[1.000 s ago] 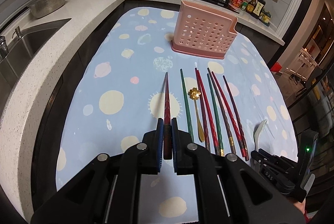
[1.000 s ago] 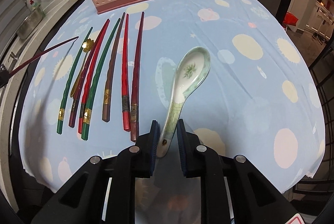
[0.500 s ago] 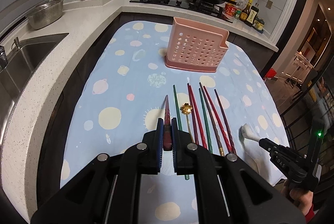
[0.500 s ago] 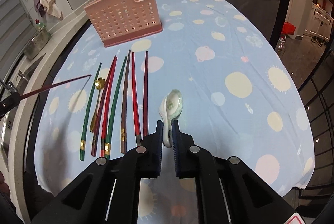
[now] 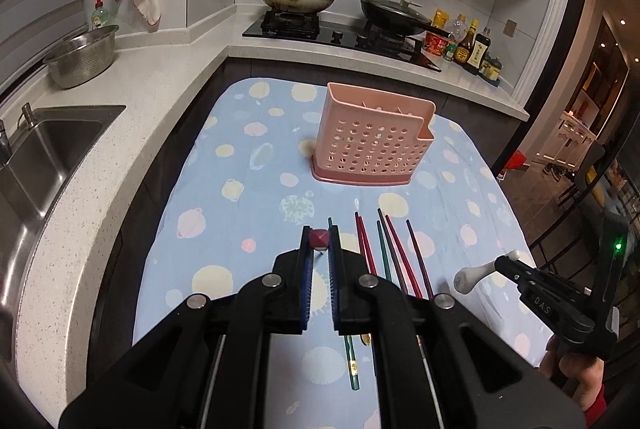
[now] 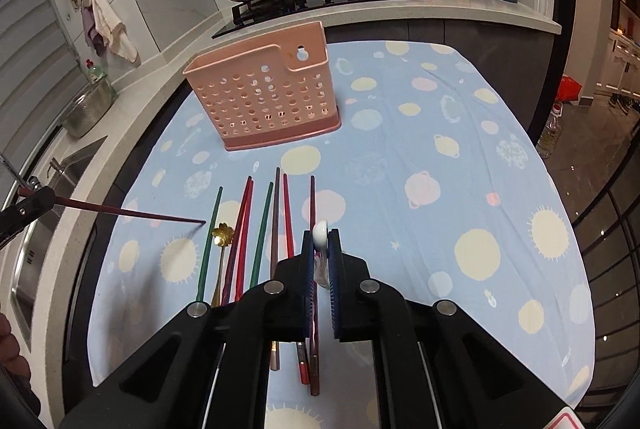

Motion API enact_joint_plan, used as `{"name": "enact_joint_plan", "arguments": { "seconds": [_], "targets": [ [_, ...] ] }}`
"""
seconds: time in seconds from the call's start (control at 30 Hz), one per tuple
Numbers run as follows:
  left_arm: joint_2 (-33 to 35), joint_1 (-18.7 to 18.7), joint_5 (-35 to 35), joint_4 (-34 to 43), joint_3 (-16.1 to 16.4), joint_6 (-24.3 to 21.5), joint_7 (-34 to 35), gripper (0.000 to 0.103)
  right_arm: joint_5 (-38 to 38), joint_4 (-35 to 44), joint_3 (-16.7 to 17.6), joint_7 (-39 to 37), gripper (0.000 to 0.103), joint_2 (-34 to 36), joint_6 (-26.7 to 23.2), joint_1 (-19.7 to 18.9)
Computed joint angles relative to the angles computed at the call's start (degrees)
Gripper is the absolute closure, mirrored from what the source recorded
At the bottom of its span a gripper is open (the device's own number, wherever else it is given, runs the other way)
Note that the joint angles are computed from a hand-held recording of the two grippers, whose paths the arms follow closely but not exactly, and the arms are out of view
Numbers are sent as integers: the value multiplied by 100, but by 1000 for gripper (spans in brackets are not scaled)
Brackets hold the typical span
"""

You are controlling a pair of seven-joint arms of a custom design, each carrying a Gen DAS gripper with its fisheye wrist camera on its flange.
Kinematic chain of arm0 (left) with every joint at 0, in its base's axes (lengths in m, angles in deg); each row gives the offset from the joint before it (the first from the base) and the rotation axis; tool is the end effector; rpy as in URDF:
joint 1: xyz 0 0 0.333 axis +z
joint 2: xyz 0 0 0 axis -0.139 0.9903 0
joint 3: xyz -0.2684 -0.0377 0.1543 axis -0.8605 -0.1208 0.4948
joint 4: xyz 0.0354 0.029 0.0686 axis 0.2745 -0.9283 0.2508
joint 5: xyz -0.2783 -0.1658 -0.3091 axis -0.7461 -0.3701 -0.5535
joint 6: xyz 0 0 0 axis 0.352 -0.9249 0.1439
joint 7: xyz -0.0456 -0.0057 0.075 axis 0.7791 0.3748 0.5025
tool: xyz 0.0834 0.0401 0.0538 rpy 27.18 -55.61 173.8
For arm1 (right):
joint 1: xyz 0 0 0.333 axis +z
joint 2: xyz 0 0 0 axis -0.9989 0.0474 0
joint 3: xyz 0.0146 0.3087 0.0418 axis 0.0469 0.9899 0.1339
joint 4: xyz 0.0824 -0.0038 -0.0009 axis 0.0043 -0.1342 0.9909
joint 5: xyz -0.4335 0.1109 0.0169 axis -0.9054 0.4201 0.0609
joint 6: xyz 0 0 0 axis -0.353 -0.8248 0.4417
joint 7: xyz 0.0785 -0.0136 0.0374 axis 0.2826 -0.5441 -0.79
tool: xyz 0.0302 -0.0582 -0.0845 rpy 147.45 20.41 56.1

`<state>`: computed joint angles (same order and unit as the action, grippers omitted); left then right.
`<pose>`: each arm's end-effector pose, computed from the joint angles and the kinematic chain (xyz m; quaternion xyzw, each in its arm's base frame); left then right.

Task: Organize utensils
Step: 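Lift the chopstick with the left tool while the right tool lifts the spoon toward the pink holder, then lower the chopstick into the pink holder and open the left tool while the right tool drops the spoon in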

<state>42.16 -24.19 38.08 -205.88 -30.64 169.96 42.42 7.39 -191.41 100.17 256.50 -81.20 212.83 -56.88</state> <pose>0.4438 -0.2965 0.4618 -0.6327 0.6640 -0.3434 0.2021 0.4490 0.4274 0.4006 -0.6208 0.6980 -0.1731 0.3122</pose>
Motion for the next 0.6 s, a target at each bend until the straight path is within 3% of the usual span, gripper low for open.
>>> {"name": "enact_joint_plan", "arguments": {
  "seconds": [0.27,0.43,0.6],
  "targets": [
    [359,50,52,618,93,194,350,96,75,571,-150,-400,96,222,367,-151],
    [576,257,348,1185,-18,337,311,96,378,1134,-271,-883,96,551,678,-265],
    [994,655,1375,2136,-291,401,-339,96,756,1791,-396,-1339,96,982,901,-341]
  ]
}}
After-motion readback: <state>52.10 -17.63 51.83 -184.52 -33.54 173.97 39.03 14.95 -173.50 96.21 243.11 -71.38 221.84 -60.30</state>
